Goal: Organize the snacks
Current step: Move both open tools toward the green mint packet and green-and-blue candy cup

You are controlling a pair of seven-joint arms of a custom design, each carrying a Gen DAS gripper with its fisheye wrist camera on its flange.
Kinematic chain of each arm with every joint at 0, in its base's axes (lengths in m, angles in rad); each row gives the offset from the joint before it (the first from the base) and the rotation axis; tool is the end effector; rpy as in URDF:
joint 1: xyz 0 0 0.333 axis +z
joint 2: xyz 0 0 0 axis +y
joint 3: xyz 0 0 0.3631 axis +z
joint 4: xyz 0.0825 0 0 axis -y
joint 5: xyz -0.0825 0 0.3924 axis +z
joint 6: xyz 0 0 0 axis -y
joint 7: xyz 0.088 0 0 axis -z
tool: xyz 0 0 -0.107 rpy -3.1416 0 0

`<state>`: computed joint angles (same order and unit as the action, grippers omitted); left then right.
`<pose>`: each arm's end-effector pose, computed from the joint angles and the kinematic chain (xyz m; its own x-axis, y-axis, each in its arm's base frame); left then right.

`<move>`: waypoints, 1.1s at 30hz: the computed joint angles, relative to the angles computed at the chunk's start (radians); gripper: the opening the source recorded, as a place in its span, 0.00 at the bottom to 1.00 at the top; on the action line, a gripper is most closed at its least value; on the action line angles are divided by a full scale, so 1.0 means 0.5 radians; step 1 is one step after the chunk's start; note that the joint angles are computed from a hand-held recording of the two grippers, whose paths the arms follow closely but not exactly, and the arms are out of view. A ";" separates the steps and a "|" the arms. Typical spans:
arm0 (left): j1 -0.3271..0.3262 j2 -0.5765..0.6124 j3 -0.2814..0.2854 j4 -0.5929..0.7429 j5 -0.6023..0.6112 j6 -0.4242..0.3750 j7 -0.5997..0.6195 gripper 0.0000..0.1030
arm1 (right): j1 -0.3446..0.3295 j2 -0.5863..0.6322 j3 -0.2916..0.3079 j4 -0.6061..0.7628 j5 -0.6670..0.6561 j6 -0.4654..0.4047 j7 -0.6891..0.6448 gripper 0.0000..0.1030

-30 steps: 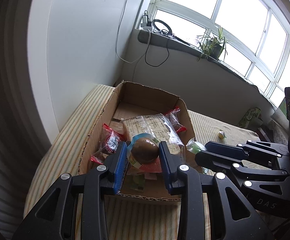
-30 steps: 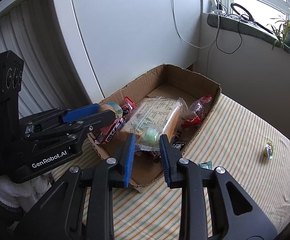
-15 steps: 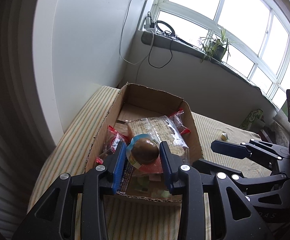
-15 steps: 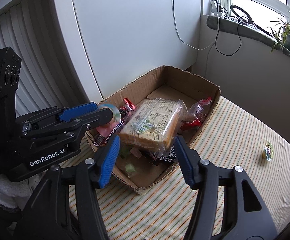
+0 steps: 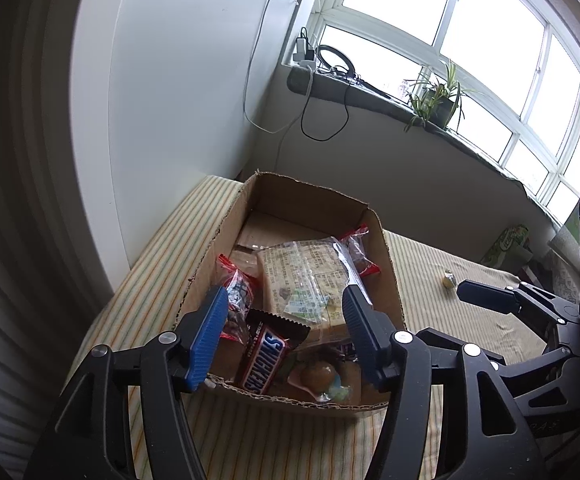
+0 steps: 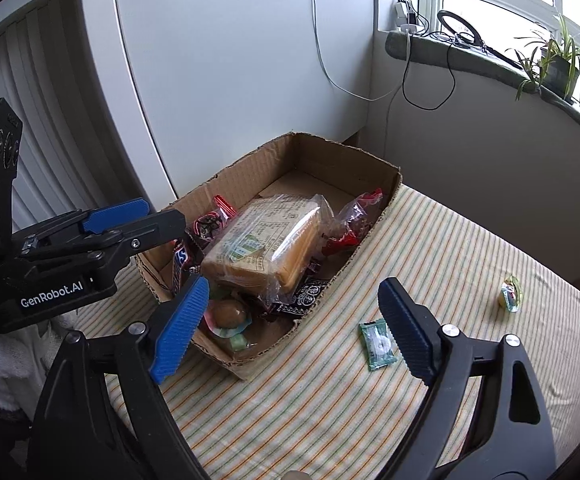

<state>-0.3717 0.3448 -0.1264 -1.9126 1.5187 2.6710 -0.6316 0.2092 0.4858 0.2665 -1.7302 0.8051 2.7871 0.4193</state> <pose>0.5704 -0.3364 0.3803 0.2810 -0.9168 0.2838 -0.5337 -0.3951 -0.7477 0.6746 0.2771 0.3981 0.7788 -0.6248 -0.0555 -0.4759 -0.5309 -0.7012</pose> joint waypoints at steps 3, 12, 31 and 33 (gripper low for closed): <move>-0.006 0.012 -0.003 0.021 -0.017 -0.001 0.022 0.57 | -0.027 -0.002 0.000 0.004 0.026 0.005 -0.010 0.86; -0.042 0.042 0.007 0.073 -0.038 0.006 0.052 0.57 | -0.098 0.014 -0.033 0.054 0.071 -0.031 0.035 0.86; -0.245 0.320 0.019 0.492 -0.213 0.182 0.438 0.57 | -0.315 0.191 -0.159 0.373 0.040 -0.195 0.310 0.86; -0.273 0.379 0.033 0.563 -0.296 0.228 0.516 0.57 | -0.341 0.247 -0.172 0.456 0.006 -0.277 0.374 0.86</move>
